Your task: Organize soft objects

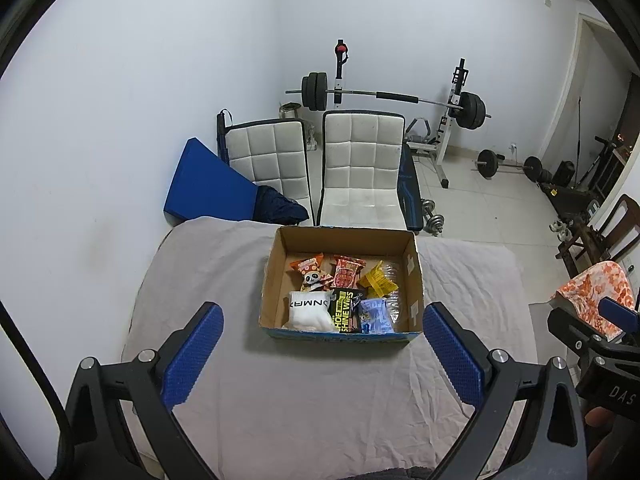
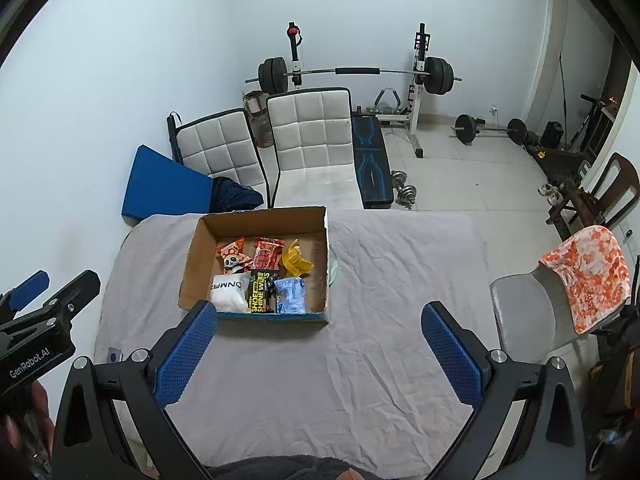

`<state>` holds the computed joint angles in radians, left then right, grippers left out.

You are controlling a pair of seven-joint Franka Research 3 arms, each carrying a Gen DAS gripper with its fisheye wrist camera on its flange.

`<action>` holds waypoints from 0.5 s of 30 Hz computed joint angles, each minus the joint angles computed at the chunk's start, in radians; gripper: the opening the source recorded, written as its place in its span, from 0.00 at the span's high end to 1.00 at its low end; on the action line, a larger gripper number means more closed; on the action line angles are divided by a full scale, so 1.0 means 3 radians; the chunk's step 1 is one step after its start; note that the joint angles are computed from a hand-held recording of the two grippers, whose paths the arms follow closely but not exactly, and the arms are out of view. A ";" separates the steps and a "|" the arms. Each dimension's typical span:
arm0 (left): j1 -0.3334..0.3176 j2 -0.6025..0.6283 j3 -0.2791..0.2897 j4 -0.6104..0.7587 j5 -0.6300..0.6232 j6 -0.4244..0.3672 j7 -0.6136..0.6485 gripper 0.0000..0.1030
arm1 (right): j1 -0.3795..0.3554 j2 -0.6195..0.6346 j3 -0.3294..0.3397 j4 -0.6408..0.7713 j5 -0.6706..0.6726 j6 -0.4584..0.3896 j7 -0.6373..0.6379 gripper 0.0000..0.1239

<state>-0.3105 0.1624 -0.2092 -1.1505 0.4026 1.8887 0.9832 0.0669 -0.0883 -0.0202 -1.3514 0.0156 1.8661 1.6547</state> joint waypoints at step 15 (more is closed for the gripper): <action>0.0054 -0.0078 0.0000 -0.0166 -0.0108 -0.0025 0.0012 0.01 | 0.0030 0.0035 0.0013 -0.0055 -0.0040 -0.0031 -0.0037 0.17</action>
